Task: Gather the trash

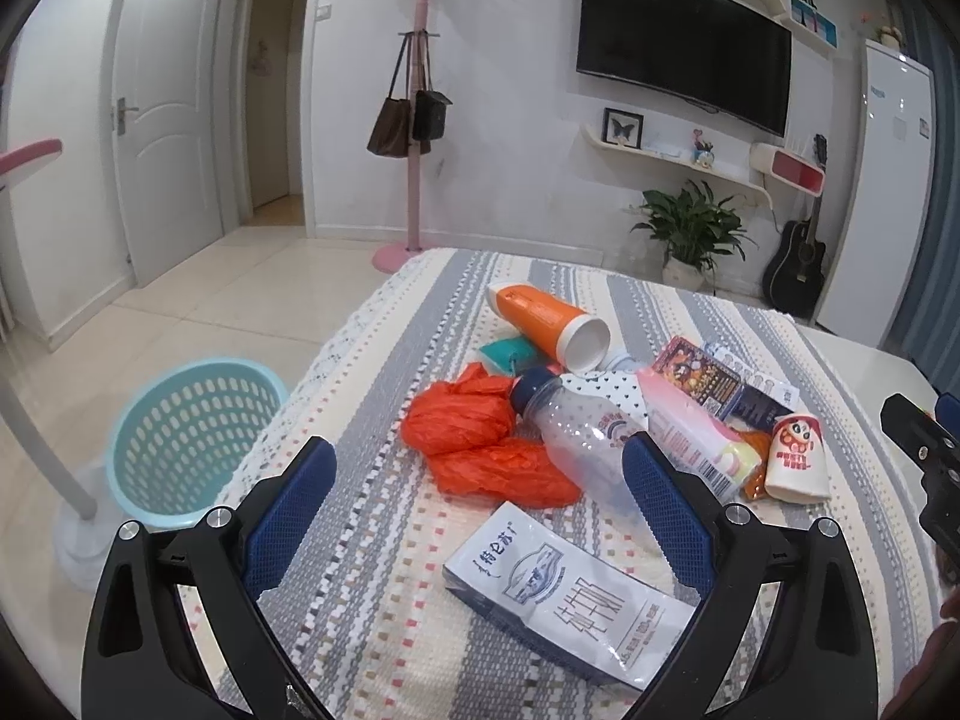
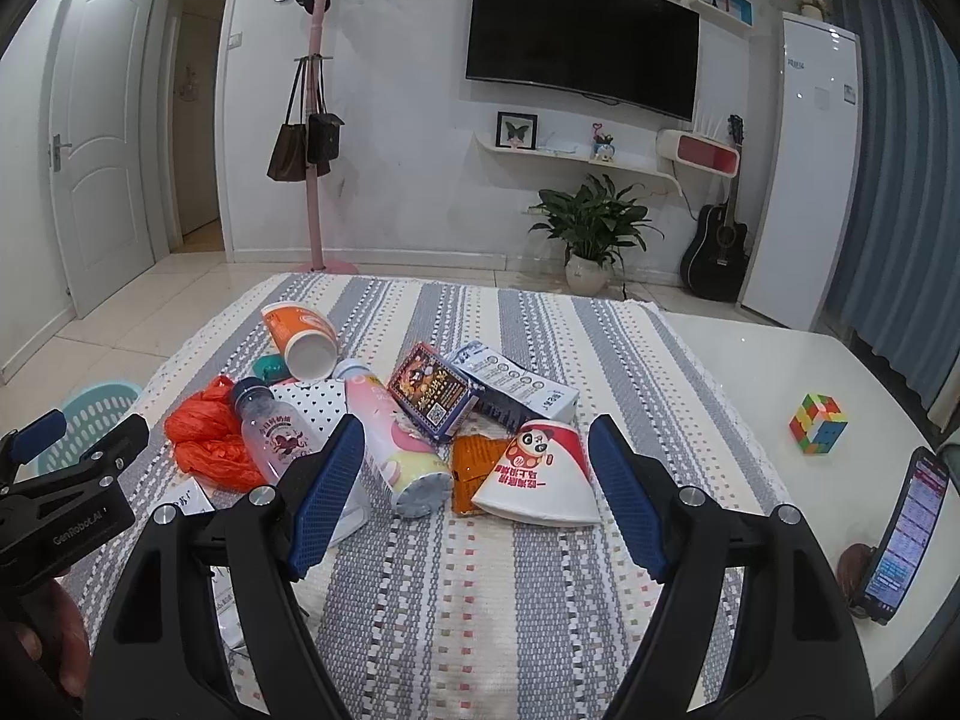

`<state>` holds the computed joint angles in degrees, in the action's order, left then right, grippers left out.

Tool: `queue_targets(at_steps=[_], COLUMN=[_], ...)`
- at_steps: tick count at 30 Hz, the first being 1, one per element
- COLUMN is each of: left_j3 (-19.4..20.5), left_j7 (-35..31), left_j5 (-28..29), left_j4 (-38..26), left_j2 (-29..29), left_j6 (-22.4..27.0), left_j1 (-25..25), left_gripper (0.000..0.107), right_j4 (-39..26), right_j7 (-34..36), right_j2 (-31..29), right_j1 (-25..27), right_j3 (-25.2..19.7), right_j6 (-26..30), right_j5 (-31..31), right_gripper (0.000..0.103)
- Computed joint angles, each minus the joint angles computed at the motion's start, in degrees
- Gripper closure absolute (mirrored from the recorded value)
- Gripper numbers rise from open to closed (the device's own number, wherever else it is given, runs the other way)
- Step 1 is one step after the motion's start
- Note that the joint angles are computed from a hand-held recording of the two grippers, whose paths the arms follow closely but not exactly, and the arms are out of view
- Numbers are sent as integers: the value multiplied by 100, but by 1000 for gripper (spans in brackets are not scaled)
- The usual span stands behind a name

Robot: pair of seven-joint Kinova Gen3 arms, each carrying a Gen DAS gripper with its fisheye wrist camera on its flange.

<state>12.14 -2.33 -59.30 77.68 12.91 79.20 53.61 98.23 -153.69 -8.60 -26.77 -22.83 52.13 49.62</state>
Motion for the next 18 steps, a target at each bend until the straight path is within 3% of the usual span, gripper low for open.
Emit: queue_targets(at_steps=[13,18], left_j3=[100,200], left_j7=[327,72], left_j5=[-314,-175], left_j4=[161,440], left_j2=[-106,-238], left_j6=[-44,-541], left_j1=[102,-38], left_gripper=[14,12], right_j4=[398,600], right_j7=[-405,-644], right_j2=[-253,-257], right_j1=[269,410], right_j3=[-125,-241], right_j6=[-582,-680], right_j5=[240,577], right_gripper=[30,30])
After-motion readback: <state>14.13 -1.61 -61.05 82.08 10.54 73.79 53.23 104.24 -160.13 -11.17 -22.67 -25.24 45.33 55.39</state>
